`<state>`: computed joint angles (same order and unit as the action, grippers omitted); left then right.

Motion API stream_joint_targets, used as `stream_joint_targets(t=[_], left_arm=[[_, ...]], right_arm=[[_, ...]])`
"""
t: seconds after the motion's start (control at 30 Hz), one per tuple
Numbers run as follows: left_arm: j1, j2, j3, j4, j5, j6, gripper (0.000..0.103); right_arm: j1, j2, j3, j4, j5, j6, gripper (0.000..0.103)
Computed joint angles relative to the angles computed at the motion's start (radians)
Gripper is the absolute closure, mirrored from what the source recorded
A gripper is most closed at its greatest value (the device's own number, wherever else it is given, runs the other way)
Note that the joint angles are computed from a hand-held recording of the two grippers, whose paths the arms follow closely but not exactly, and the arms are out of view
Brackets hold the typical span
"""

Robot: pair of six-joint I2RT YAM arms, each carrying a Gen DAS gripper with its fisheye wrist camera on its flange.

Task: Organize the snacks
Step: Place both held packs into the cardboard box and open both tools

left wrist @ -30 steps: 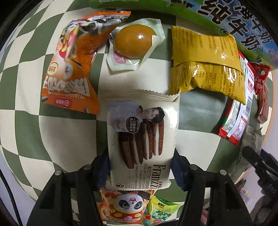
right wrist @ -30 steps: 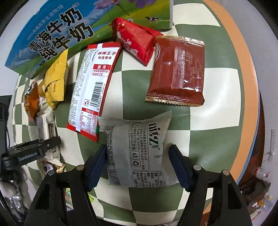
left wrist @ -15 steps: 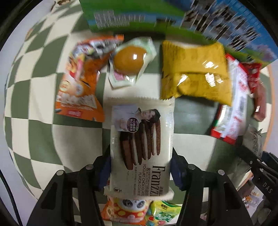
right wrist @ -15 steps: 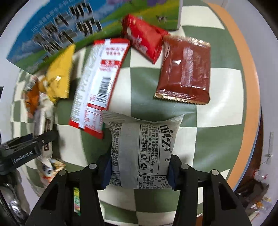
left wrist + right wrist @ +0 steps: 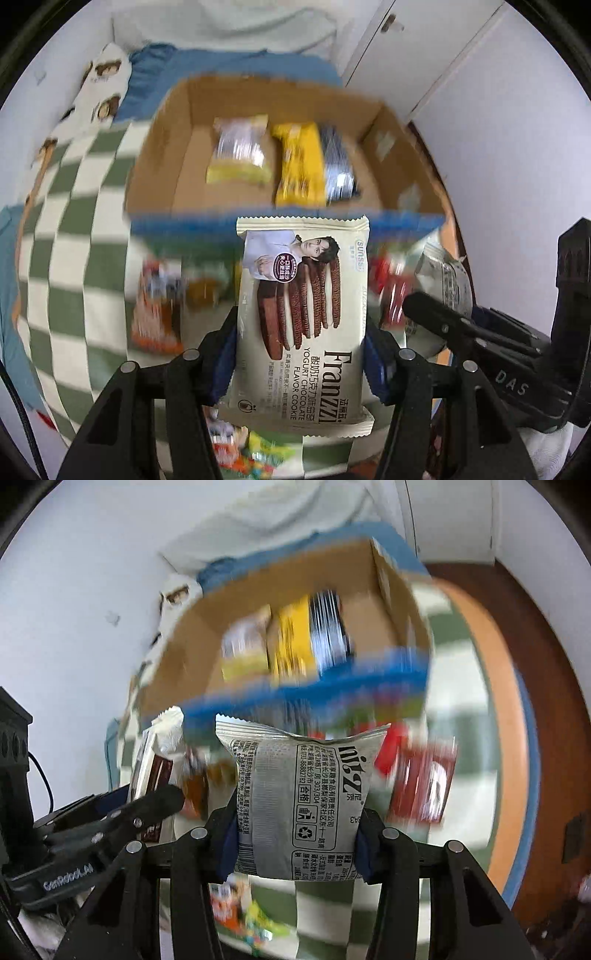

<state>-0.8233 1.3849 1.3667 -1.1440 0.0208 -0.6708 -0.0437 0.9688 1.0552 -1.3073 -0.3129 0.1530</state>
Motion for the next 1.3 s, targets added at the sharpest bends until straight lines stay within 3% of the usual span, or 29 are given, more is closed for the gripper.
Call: stream_joint_targets(t=[0.23,0.5,0.73,0.77,0.87,0.9,0.97,1.03,1.3], left_arm=[[0.180,0.330,0.382,-0.076,-0.053,0.155,0.047],[0.348,0.745,0.796,-0.232,-0.086,0.279,0.047],[0.425,0.988,1.035,-0.325,-0.095,0.315,0.046],[0.428,1.018,1.072,-0.346,-0.097,0.322,0.045],[0.429,1.085,1.164,-0.395,-0.090,0.341,0.045],[0.431,1.086,1.160,-0.390,-0.085,0.339,0.044],[0.438,1.065,1.113,-0.353,-0.068,0.333,0.025],[0.437,1.047,1.087,-0.334,-0.061,0.327,0.015],[0.406,0.868,0.798,-0.185,-0.069,0.311,0.015]], right_arm=[[0.004,0.398,0.270,0.179,0.096,-0.011,0.052],[-0.028,0.837,0.626,0.171,0.143,-0.036,0.052],[0.009,0.924,0.615,0.219,0.211,-0.006,0.052],[0.004,0.947,0.629,0.220,0.210,-0.003,0.051],[-0.008,0.990,0.644,0.220,0.192,0.010,0.028],[-0.008,1.002,0.653,0.218,0.190,0.011,0.025],[0.001,1.007,0.645,0.226,0.201,0.013,0.020],[0.012,1.013,0.647,0.223,0.201,0.011,0.015],[0.061,0.979,0.597,0.226,0.265,0.006,0.010]])
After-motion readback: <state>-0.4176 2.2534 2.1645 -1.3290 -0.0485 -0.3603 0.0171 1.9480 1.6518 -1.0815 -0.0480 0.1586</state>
